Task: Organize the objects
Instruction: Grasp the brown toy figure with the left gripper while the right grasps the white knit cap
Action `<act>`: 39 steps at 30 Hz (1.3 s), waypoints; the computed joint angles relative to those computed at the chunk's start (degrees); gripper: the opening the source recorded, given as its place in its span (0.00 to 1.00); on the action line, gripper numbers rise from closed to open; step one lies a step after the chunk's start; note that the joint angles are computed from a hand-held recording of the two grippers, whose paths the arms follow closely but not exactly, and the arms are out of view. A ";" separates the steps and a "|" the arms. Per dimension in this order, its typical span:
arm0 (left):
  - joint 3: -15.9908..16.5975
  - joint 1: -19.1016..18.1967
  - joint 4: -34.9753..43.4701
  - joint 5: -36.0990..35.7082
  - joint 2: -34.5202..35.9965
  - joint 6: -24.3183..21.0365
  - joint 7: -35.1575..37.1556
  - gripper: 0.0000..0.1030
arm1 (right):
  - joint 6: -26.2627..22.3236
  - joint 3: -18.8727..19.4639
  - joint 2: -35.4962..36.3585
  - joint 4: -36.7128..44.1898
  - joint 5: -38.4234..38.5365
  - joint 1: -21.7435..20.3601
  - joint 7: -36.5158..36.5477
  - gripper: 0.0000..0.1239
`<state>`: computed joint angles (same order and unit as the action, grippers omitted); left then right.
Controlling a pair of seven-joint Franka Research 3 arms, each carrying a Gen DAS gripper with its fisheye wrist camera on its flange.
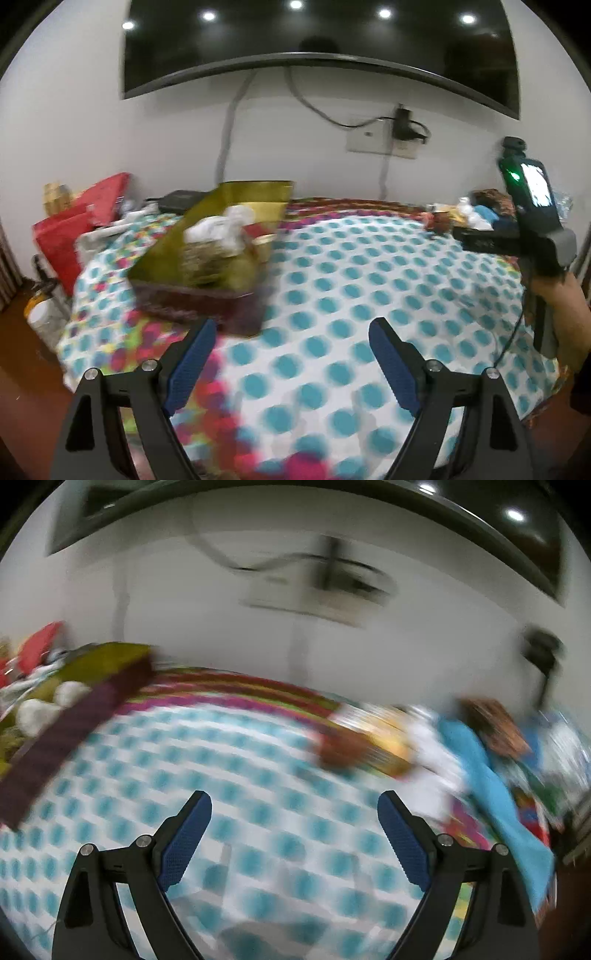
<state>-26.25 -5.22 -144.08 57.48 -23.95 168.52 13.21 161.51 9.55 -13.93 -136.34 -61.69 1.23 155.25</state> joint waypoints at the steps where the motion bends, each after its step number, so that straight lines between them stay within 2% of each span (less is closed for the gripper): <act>1: -1.16 -0.02 2.72 0.06 2.58 -1.31 0.59 0.85 | 0.87 -1.44 -1.76 -1.88 -0.11 -1.05 0.22 0.75; 3: -2.44 -0.50 8.68 2.00 8.33 -2.93 0.79 0.85 | 0.41 -2.44 -3.51 -3.58 0.84 -3.08 -0.82 0.75; 6: -2.60 -2.41 17.46 4.10 17.03 -4.62 1.48 0.85 | -0.31 -2.61 -5.26 -5.21 0.66 -6.85 -0.64 0.75; 9: -2.15 -5.10 27.20 9.17 26.53 -5.81 1.19 0.85 | 3.33 -3.43 -5.41 -7.11 0.80 -10.18 0.48 0.75; 12: -1.24 -8.98 37.29 10.43 36.17 -8.76 6.85 0.85 | 4.63 -2.95 -4.74 -7.71 3.75 -11.54 -0.56 0.76; 14: -1.00 -11.12 44.35 7.05 42.62 -11.24 13.36 0.85 | 4.61 -1.31 -5.12 -7.89 2.86 -13.33 0.71 0.76; 16: -0.83 -12.87 51.26 3.37 48.67 -13.28 19.44 0.85 | 2.69 -0.56 -4.98 -7.49 3.76 -13.22 -0.09 0.76; 20: -0.59 -14.99 61.41 -4.33 57.23 -16.29 28.18 0.85 | 2.41 -2.30 -4.04 -7.22 9.24 -11.36 -5.17 0.76; 23: -0.34 -16.51 67.78 -8.47 62.14 -17.36 34.84 0.85 | 3.09 -2.57 -3.70 -7.45 12.57 -11.52 -7.36 0.76; 25: -0.08 -18.43 74.29 -11.28 66.33 -20.39 39.96 0.85 | 3.07 -2.29 -3.53 -7.45 14.23 -11.65 -8.78 0.76; 27: 1.49 -21.16 80.37 -12.75 69.65 -23.98 43.33 0.85 | 2.76 -1.17 -3.66 -7.41 13.87 -12.51 -8.47 0.76; 29: 1.46 -22.78 87.03 -15.97 73.73 -26.82 48.23 0.85 | 3.09 -0.60 -3.82 -7.52 13.28 -13.05 -8.24 0.76; 35: 5.03 -28.59 103.91 -22.45 82.90 -34.37 54.98 0.84 | 2.97 -0.02 -3.96 -7.54 13.13 -13.65 -8.03 0.76; 36: 5.74 -29.09 105.24 -23.28 83.57 -34.49 55.26 0.75 | 2.67 0.14 -4.02 -7.48 13.03 -13.73 -7.89 0.76; 37: 6.12 -29.15 105.36 -24.27 83.63 -34.03 55.41 0.61 | 2.65 0.15 -3.99 -7.46 12.89 -13.78 -7.81 0.76; 39: 7.65 -29.49 104.30 -25.70 82.83 -33.67 54.10 0.60 | 2.59 0.11 -3.97 -7.45 12.78 -13.72 -7.78 0.76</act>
<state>-18.61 -34.71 -39.78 31.78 58.89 134.85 67.30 164.10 9.66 -17.90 -143.78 -48.92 -12.50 147.47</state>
